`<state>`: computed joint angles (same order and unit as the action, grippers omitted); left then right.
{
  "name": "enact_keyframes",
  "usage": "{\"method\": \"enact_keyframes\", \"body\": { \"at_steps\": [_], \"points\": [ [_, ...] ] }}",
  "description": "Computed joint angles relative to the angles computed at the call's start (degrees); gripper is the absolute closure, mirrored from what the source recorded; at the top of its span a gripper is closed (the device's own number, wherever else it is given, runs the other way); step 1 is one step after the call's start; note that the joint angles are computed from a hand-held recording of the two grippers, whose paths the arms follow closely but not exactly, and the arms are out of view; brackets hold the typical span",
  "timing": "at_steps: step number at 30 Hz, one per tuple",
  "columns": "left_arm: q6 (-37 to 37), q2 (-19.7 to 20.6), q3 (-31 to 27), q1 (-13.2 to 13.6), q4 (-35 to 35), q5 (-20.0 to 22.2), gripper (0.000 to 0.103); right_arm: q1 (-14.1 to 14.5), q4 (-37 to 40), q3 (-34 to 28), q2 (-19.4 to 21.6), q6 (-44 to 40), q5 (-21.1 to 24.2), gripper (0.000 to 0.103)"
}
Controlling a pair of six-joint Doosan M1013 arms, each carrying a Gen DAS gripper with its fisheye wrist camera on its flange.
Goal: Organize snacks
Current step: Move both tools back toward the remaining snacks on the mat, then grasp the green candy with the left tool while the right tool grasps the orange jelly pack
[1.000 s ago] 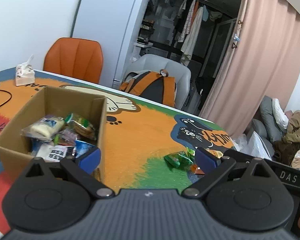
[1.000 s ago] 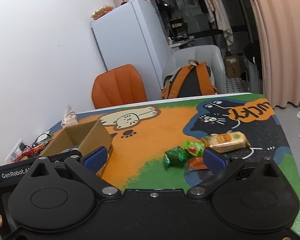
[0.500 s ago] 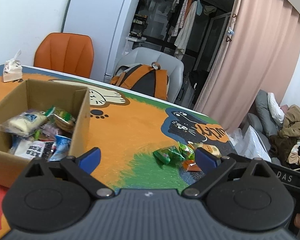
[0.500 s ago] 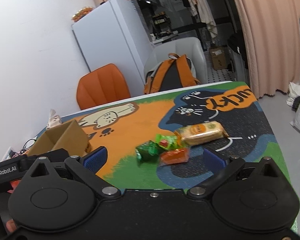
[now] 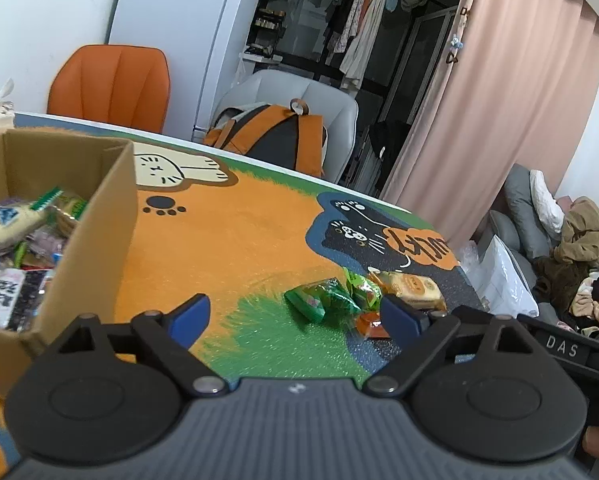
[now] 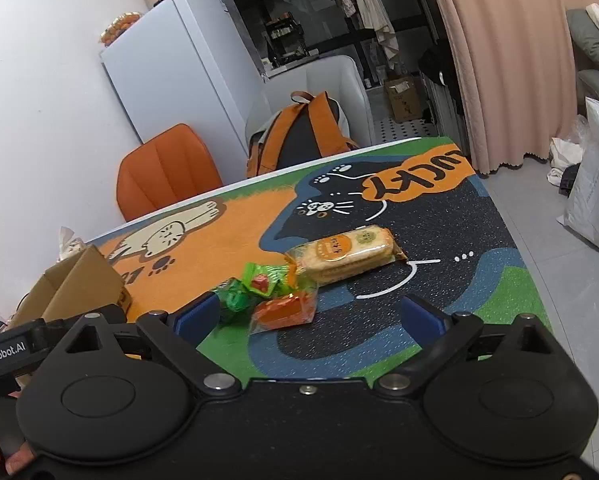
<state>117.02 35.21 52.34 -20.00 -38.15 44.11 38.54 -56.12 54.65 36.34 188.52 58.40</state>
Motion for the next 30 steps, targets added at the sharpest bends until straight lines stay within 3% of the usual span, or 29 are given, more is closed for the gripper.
{"method": "enact_keyframes", "body": {
  "at_steps": [5, 10, 16, 20, 22, 26, 30],
  "points": [
    [-2.39, 1.89, -2.87, -0.74, 2.69, 1.40, 0.015, -0.88, 2.20, -0.92, 0.47, -2.11, -0.52, 0.014],
    [-5.10, 3.58, -5.39, -1.00, 5.09, 2.85, 0.016, -1.57, 5.32, -3.76, 2.04, -7.09, -0.29, 0.016],
    [-9.16, 5.26, -8.24, -0.82, 7.14, 3.47, 0.027, -2.65, 9.26, -7.86, 4.43, -12.53, 0.26, 0.021],
    [-11.70, 6.29, -10.10, -0.85, 9.17, 4.65, 0.029, -2.95, 10.71, -9.86, 5.70, -15.13, 0.60, 0.023],
    [-11.79, 6.32, -10.18, -0.96, 9.66, 4.49, 0.029, -3.06, 11.59, -10.61, 6.28, -16.91, 0.60, 0.028],
    [-11.96, 6.71, -10.97, -1.31, 9.99, 4.93, 0.029, -2.88, 12.80, -13.30, 7.95, -21.40, 4.54, 0.051],
    [-11.74, 7.38, -12.07, -1.94, 9.63, 5.66, 0.029, -3.23, 13.08, -9.11, 5.59, -18.56, 1.02, 0.053]
  ]
}}
